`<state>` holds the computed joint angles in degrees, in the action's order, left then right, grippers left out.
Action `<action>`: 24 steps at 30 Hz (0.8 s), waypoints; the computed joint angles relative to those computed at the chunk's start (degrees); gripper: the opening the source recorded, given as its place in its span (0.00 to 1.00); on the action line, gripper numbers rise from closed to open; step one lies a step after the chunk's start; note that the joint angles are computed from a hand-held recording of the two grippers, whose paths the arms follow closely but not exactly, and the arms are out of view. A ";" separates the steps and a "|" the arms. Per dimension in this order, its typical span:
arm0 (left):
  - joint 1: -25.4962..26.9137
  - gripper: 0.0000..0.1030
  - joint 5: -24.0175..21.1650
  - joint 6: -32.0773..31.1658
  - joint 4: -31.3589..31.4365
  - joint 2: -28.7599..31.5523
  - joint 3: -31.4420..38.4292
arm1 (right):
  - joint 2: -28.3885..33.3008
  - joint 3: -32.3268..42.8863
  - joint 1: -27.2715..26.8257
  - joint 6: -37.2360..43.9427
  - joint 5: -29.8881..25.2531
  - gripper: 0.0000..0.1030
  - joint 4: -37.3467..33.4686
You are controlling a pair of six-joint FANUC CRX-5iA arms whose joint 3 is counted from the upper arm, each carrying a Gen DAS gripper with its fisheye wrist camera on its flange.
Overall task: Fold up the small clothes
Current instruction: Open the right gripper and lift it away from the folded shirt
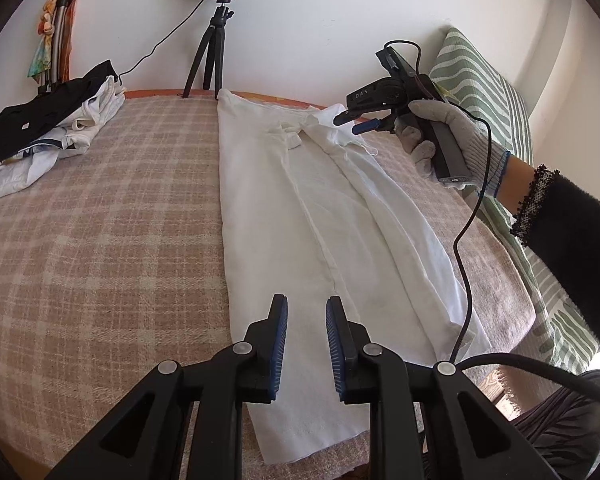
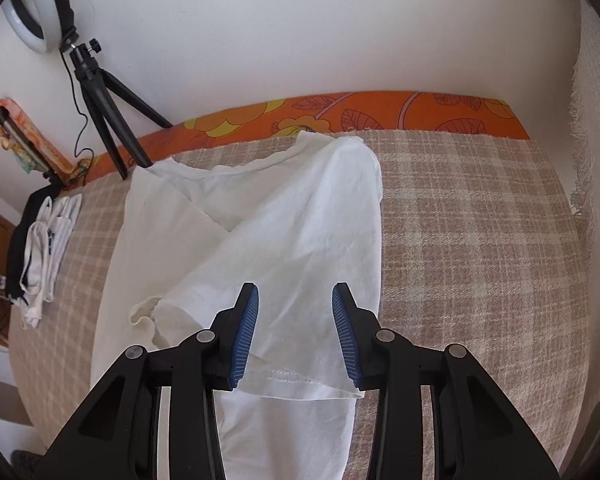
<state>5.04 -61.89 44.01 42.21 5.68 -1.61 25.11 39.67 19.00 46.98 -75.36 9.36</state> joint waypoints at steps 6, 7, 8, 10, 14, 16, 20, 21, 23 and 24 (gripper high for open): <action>-0.08 0.18 -1.76 -0.11 -0.60 0.79 0.38 | 7.10 8.23 1.73 5.37 -8.00 0.32 2.06; 0.00 0.18 -1.80 0.02 -0.75 0.86 0.51 | 7.58 8.28 2.02 5.32 -8.42 0.23 3.04; 0.10 0.18 -1.74 0.12 -0.76 0.86 0.50 | 7.27 7.18 2.36 5.23 -7.83 0.17 4.56; 0.36 0.18 -2.08 0.49 -0.48 1.22 0.89 | 7.02 7.47 1.93 4.95 -7.34 0.02 3.10; 0.79 0.18 -2.03 -0.28 0.58 0.84 0.52 | 5.49 6.74 1.88 3.72 -5.74 0.00 4.00; 0.91 0.18 -2.03 -0.78 1.33 0.55 0.22 | 4.71 6.96 1.71 3.36 -4.69 0.00 3.70; 1.34 0.18 -2.11 -1.39 2.32 0.21 -0.09 | 4.21 9.39 0.81 1.42 -2.49 0.00 1.31; 1.46 0.18 -2.20 -1.32 2.40 0.27 0.01 | 4.80 10.82 0.65 1.23 -2.35 0.00 0.69; 1.76 0.18 -2.17 -1.20 2.53 0.30 0.03 | 7.26 15.07 0.75 1.34 -3.24 0.00 0.37; 1.91 0.18 -2.12 -1.03 2.54 0.34 0.09 | 8.80 17.44 0.84 1.59 -3.98 0.00 0.31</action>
